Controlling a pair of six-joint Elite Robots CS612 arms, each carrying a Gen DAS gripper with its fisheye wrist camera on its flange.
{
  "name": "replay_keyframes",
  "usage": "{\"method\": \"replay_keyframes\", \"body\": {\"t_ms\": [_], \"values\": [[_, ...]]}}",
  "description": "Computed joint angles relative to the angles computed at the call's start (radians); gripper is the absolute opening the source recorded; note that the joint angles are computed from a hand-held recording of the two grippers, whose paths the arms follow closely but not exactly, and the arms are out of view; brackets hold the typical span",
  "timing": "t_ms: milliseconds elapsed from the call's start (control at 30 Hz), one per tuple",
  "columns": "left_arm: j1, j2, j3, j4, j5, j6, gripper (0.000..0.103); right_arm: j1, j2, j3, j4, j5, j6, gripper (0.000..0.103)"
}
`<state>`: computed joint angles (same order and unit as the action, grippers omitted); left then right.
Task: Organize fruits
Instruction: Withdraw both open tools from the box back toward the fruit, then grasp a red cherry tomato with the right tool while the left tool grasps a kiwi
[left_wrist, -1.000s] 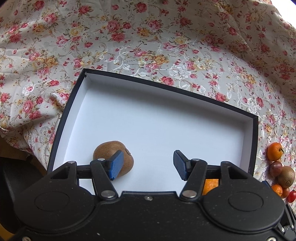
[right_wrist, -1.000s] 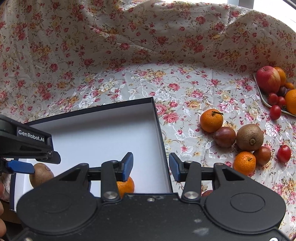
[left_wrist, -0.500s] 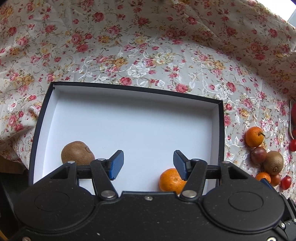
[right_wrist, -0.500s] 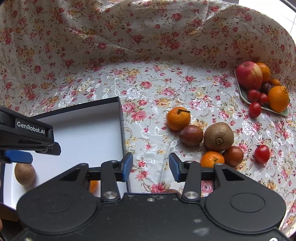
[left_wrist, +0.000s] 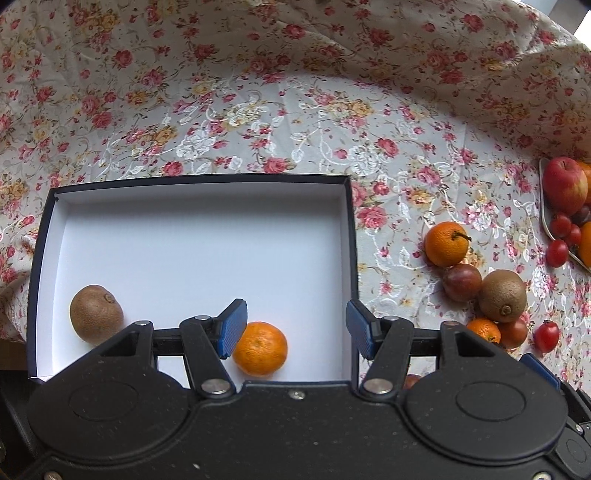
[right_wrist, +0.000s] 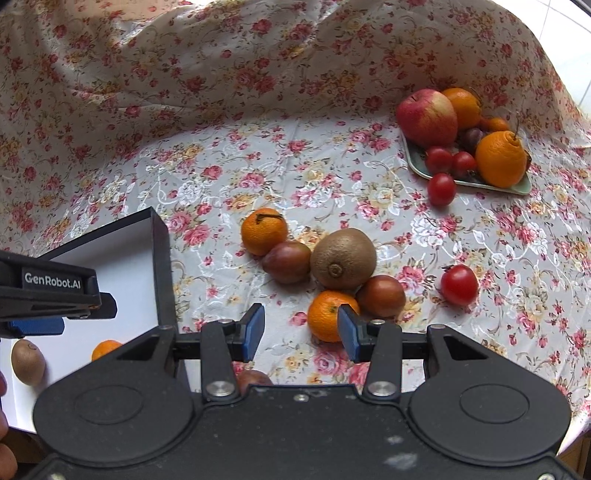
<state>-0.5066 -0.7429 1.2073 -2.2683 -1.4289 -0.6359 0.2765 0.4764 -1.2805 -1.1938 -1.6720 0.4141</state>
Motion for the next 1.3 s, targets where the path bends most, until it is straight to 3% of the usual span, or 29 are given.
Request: {"method": "replay_keyframes", "body": {"t_ms": [167, 500, 667, 1300], "values": [[-0.015, 0.011, -0.022, 0.005, -0.009, 0.015, 0.063, -0.022, 0.010, -0.031, 0.050, -0.002, 0.044, 0.046], [-0.048, 0.033, -0.061, 0.016, -0.030, 0.053, 0.063, -0.064, 0.019, -0.061, 0.171, 0.037, 0.022, 0.046], [-0.058, 0.042, -0.078, 0.024, -0.032, 0.068, 0.063, -0.088, 0.021, -0.072, 0.238, 0.060, 0.072, 0.046], [-0.069, 0.103, -0.177, 0.090, -0.021, 0.129, 0.063, -0.132, 0.021, -0.067, 0.223, 0.026, 0.183, 0.049]]}}
